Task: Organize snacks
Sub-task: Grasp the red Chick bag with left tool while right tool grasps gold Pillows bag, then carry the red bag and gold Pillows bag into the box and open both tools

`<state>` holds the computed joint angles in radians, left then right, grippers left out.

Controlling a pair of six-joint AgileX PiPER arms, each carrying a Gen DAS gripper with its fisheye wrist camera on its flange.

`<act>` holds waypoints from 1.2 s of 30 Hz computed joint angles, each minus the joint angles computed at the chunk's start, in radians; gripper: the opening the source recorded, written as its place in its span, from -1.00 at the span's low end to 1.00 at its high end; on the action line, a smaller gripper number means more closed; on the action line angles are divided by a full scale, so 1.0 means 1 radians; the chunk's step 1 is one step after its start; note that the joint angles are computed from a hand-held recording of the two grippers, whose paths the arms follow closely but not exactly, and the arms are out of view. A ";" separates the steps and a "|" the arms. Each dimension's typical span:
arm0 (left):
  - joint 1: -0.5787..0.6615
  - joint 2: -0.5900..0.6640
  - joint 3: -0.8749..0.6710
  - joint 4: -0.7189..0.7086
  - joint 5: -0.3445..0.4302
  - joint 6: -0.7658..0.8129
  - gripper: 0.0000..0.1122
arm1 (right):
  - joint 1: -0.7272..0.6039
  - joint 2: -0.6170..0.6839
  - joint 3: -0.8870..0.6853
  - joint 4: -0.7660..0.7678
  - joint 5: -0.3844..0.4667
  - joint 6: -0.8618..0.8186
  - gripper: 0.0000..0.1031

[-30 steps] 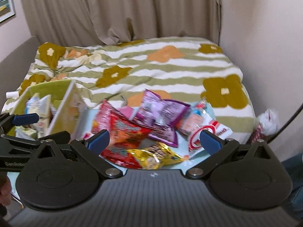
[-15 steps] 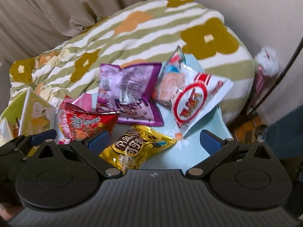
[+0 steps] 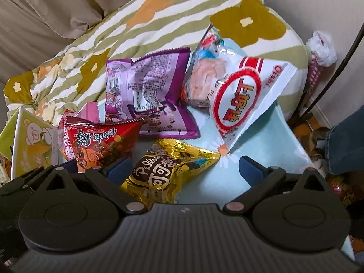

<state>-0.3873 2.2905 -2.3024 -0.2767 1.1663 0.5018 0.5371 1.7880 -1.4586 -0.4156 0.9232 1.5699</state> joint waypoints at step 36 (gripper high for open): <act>0.049 -0.304 0.446 -0.024 -0.145 -0.014 -0.16 | 0.019 -0.024 0.082 0.133 -0.040 -0.121 0.12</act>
